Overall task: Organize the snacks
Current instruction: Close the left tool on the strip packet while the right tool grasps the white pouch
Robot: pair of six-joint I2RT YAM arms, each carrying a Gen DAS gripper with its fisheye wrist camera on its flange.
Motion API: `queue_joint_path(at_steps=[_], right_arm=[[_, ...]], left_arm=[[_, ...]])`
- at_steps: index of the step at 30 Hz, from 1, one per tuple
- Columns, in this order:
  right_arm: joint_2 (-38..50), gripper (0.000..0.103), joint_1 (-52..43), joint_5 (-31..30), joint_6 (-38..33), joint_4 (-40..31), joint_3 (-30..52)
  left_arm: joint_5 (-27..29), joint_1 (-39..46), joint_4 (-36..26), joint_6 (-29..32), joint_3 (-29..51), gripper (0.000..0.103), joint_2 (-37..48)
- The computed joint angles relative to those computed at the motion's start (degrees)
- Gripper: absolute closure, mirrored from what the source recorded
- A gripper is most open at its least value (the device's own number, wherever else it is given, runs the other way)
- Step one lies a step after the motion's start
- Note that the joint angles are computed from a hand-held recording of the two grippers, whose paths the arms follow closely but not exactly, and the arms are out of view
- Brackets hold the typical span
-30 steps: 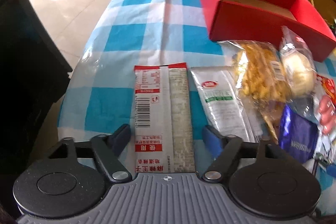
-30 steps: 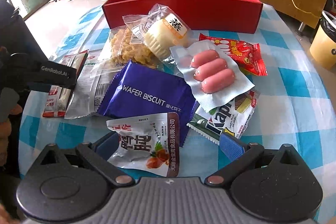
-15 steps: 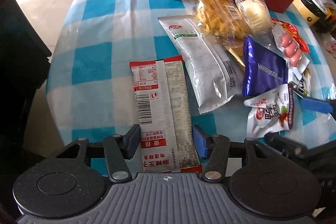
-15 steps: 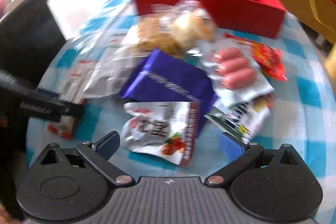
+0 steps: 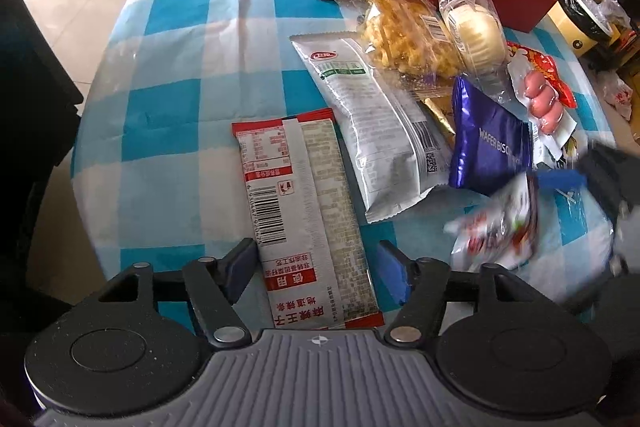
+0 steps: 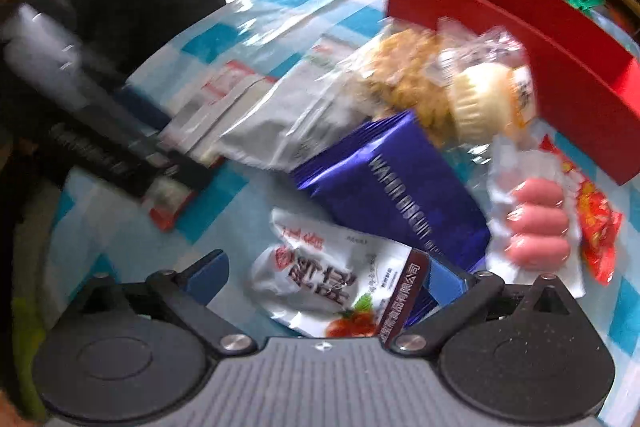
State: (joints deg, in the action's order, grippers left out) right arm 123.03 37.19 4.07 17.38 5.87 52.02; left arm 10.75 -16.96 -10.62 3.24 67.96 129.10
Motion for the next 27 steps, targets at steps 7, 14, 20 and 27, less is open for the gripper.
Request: queue_joint_path(at_steps=[7, 14, 20, 27], right_arm=[[-7.3, 0.014, 4.4, -6.7, 5.0, -6.1, -5.2], [-0.4, 0.017, 3.1, 0.7, -13.4, -9.7, 6.1], [7.3, 0.035, 2.9, -0.9, -21.7, -13.4, 15.0], [0.0, 0.055, 1.2, -1.1, -8.6, -13.4, 5.3]], left_arm=[[0.3, -0.4, -0.3, 0.0, 0.3, 0.023, 0.3], [-0.7, -1.1, -0.1, -1.7, 0.0, 0.022, 0.0], [-0.4, 0.5, -1.1, -2.8, 0.8, 0.020, 0.5], [-0.7, 0.0, -1.5, -1.5, 1.5, 0.014, 1.0]])
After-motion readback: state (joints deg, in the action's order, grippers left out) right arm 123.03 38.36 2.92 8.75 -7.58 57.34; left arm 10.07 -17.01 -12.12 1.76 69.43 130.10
